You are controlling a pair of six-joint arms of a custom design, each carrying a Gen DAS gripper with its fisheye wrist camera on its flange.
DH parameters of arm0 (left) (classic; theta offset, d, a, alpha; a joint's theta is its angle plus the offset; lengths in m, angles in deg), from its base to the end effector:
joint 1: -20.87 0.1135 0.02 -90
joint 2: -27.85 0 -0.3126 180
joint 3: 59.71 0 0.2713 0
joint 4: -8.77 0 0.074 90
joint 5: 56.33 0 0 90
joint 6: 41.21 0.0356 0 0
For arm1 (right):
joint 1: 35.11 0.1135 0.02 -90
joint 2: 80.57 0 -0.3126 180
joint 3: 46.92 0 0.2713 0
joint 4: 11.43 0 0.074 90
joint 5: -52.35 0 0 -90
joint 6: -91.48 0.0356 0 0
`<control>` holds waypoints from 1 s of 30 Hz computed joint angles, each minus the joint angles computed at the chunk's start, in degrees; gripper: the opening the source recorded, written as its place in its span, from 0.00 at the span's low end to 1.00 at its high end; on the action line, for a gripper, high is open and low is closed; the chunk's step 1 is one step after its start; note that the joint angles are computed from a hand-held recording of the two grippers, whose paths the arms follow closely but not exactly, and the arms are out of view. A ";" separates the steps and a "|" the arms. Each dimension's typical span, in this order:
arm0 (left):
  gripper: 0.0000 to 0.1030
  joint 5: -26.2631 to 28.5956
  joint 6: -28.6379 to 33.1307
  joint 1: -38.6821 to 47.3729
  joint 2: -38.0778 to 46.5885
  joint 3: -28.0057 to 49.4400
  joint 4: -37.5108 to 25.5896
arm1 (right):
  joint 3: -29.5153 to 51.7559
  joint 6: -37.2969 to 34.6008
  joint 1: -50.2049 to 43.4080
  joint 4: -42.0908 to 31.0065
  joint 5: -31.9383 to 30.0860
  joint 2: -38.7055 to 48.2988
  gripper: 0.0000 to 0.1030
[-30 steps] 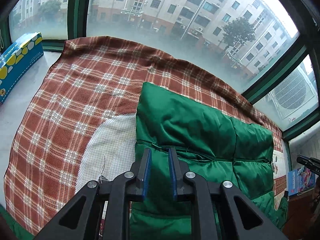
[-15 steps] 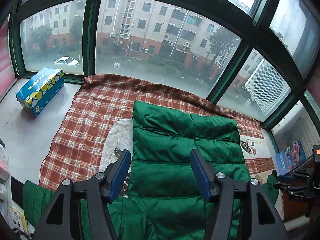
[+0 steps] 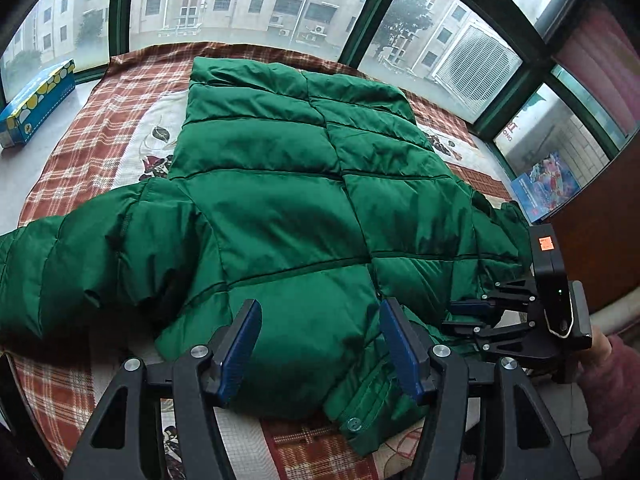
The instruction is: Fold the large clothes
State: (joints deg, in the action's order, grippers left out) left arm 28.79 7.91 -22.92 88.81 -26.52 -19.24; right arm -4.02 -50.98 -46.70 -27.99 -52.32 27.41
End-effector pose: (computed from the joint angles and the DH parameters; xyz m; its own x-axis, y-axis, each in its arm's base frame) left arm 0.1247 -0.1154 0.1699 -0.8800 -0.0598 -0.4712 0.1045 0.9434 -0.3149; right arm 0.2434 -0.0407 0.0575 -0.7161 -0.6362 -0.2873 -0.6721 0.7396 0.0374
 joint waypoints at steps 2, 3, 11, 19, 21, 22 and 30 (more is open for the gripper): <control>0.63 -0.71 -0.39 -3.07 3.99 0.62 4.42 | -1.10 -0.73 0.27 0.28 0.62 -0.99 0.33; 0.63 -1.27 -0.21 -3.82 6.73 1.59 6.63 | -1.52 -0.66 0.45 0.81 0.81 -1.34 0.33; 0.63 1.69 1.32 -6.56 24.70 6.28 24.43 | 6.77 -7.03 -15.25 -21.75 -11.66 -7.49 0.35; 0.63 3.18 3.02 -11.42 35.63 12.05 30.11 | 27.58 3.47 -37.13 -32.00 -16.76 4.07 0.58; 0.63 3.31 3.64 -12.87 38.24 13.91 29.26 | 32.54 8.75 -40.76 -31.94 -17.83 9.40 0.58; 0.63 3.85 3.90 -13.30 39.40 14.41 29.36 | 36.05 11.78 -41.89 -33.02 -18.37 12.05 0.58; 0.63 4.43 3.99 -17.25 45.98 16.60 29.14 | 53.68 29.03 -43.50 -33.87 -19.56 26.88 0.58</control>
State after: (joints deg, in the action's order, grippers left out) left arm 33.22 11.90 -40.17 134.79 -9.92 9.90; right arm 49.66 -21.95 -90.20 -61.86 -71.88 54.29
